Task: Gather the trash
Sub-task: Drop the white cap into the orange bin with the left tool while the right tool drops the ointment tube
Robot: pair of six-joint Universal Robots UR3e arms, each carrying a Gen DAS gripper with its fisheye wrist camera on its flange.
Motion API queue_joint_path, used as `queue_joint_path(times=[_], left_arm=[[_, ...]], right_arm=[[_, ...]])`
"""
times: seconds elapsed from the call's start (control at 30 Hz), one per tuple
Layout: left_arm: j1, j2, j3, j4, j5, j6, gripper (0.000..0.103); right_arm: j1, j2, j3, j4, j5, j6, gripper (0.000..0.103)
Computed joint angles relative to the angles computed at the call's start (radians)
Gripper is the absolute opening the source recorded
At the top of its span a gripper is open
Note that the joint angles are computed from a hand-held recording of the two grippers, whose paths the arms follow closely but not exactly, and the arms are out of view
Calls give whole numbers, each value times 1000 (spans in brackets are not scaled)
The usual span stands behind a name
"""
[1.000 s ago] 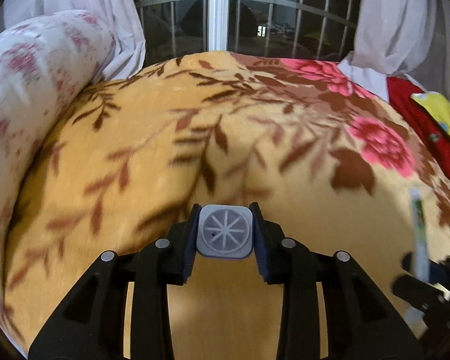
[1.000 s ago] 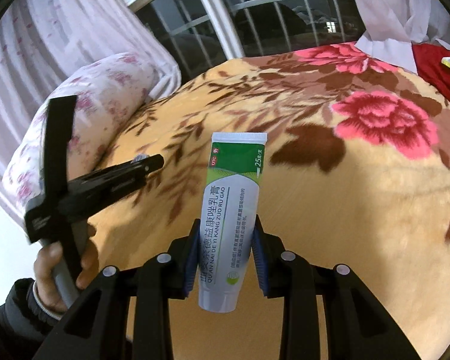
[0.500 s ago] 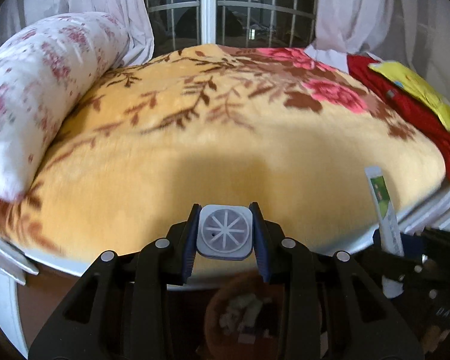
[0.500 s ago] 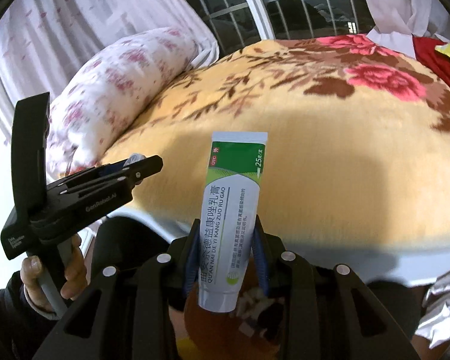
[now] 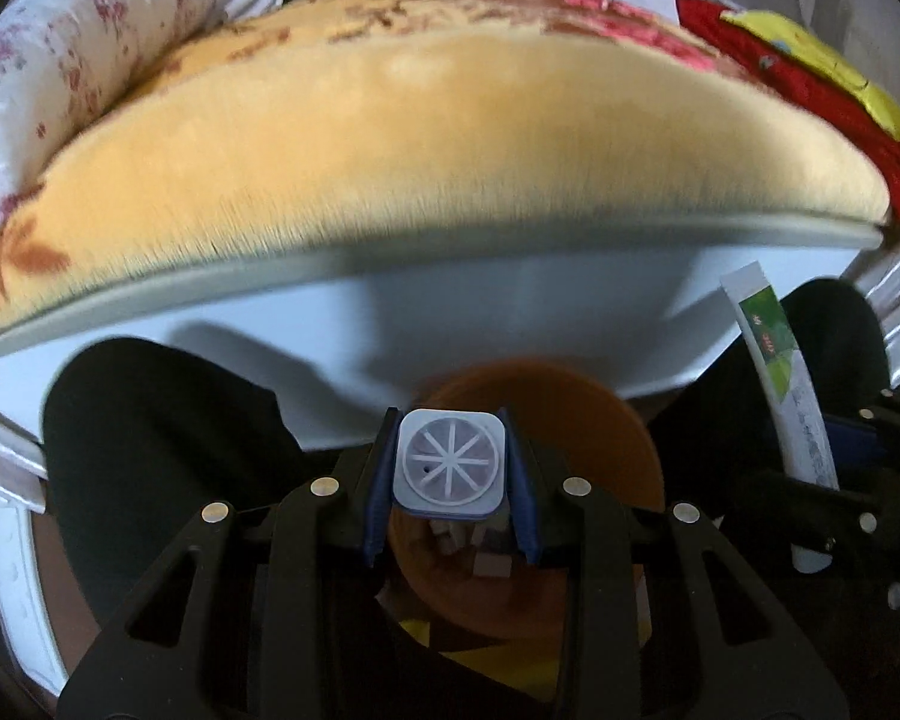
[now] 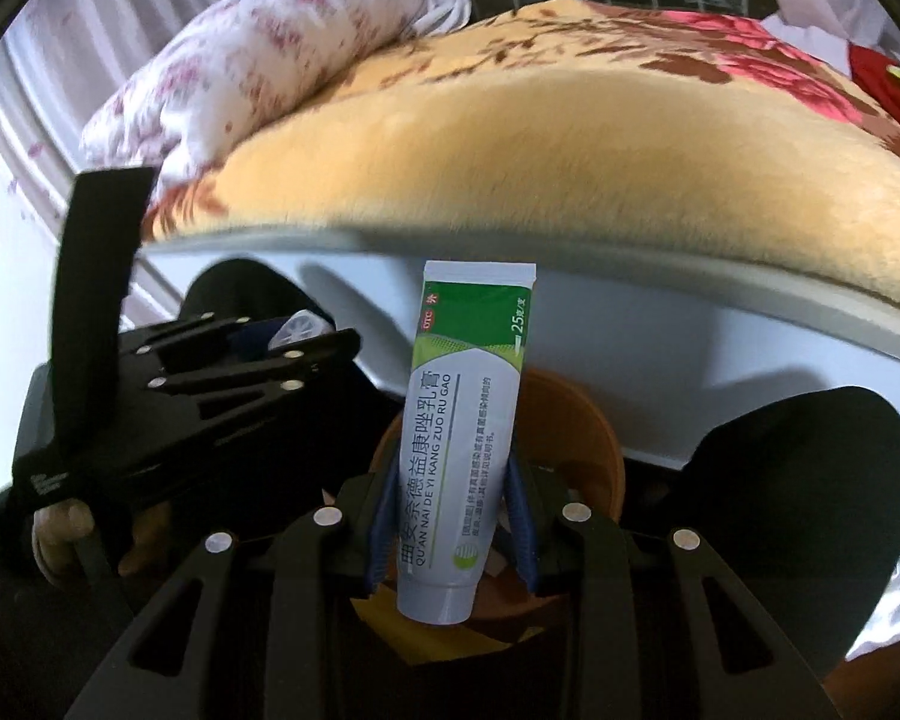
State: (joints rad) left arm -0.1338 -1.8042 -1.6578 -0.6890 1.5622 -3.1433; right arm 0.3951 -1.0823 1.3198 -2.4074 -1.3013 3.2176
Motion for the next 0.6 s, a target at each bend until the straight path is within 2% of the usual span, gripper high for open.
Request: queue_joint_path(times=[0.33, 0.6], left_arm=[[5, -102, 52, -49, -10, 3, 32], [18, -179, 113, -110, -37, 3, 32]], right_arm=[[-9, 110, -95, 106, 10, 23, 32], [-9, 210, -234, 212, 4, 31, 35]])
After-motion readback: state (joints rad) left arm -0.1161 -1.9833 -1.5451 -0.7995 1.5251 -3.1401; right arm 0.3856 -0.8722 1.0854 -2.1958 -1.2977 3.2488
